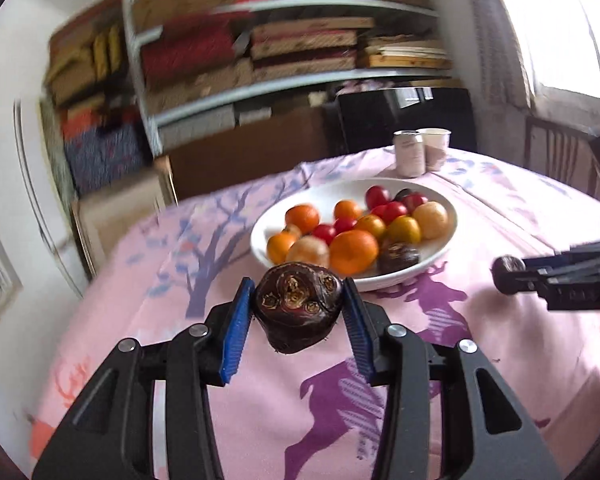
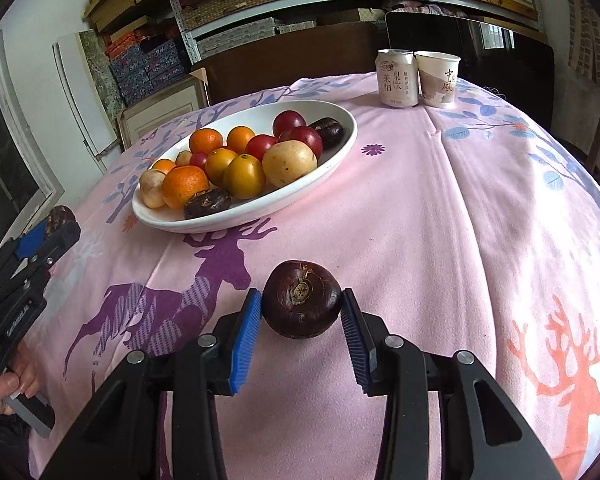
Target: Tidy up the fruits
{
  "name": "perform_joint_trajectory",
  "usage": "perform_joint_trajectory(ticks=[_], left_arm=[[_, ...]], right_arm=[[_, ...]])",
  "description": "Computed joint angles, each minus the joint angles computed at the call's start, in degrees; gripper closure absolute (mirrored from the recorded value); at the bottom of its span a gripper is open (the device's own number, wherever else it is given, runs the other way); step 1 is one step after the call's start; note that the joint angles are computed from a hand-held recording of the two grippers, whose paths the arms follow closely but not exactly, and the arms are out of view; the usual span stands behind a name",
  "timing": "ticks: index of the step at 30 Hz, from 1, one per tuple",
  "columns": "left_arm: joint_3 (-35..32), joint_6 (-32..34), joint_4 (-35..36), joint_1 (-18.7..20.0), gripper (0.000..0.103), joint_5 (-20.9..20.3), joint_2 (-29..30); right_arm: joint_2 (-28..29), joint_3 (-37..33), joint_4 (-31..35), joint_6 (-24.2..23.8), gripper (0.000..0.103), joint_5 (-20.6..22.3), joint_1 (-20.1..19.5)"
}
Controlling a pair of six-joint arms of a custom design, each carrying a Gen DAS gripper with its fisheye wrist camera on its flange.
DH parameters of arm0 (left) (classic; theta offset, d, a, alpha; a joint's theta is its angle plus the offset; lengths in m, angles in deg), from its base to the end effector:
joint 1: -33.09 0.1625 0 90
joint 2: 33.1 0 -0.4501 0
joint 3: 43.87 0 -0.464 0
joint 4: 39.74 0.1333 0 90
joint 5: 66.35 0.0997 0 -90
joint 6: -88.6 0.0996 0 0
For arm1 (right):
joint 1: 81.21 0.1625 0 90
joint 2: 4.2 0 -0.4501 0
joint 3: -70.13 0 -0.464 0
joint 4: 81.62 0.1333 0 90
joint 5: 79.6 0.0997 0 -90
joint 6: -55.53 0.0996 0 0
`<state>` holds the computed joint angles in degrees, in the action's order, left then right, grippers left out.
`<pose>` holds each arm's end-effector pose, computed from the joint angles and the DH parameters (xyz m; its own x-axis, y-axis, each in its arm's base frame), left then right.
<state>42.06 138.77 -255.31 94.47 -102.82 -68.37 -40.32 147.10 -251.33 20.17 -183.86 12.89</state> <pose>-0.1694 -0.7560 0.1444 -0.4767 -0.0787 -0.8756 0.7662 0.4511 -0.4577 0.1695 -0.8428 0.1117 -0.7652 -0.3803 0.5195 -0.6112 0.6825 -0.4007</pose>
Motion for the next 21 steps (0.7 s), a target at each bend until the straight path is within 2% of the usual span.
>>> perform_joint_trajectory(ticks=[2,4,7,12,16,18,21], left_arm=[[-1.1,4.8,-2.3,-0.2,0.06,0.1,1.3],[-0.7,1.5,1.4,-0.1,0.06,0.0,0.5],[0.3,-1.6,2.1,0.0,0.06,-0.3,-0.7],[1.7,-8.5,4.7,0.1,0.06,-2.0,-2.5],[3.5,-10.3,5.0,-0.6,0.06,-4.5,-4.0],[4.1,-14.3,8.5,-0.6,0.06,-5.5,-5.0],[3.0,-17.6,11.2,-1.1,0.06,-3.5,-4.7]], right_arm=[[-0.1,0.8,-2.5,-0.7,0.061,0.1,0.2],[-0.3,2.0,-5.1,-2.9,0.061,0.8,0.4],[-0.5,3.0,-6.8,-4.6,0.061,1.7,0.7],[-1.5,3.5,-5.9,-1.0,0.061,5.1,0.5],[-1.9,4.3,-8.5,-1.7,0.061,5.8,0.8],[-2.9,5.1,-8.1,-1.7,0.061,8.8,0.6],[-4.9,6.4,-7.0,-1.2,0.061,16.6,-0.2]])
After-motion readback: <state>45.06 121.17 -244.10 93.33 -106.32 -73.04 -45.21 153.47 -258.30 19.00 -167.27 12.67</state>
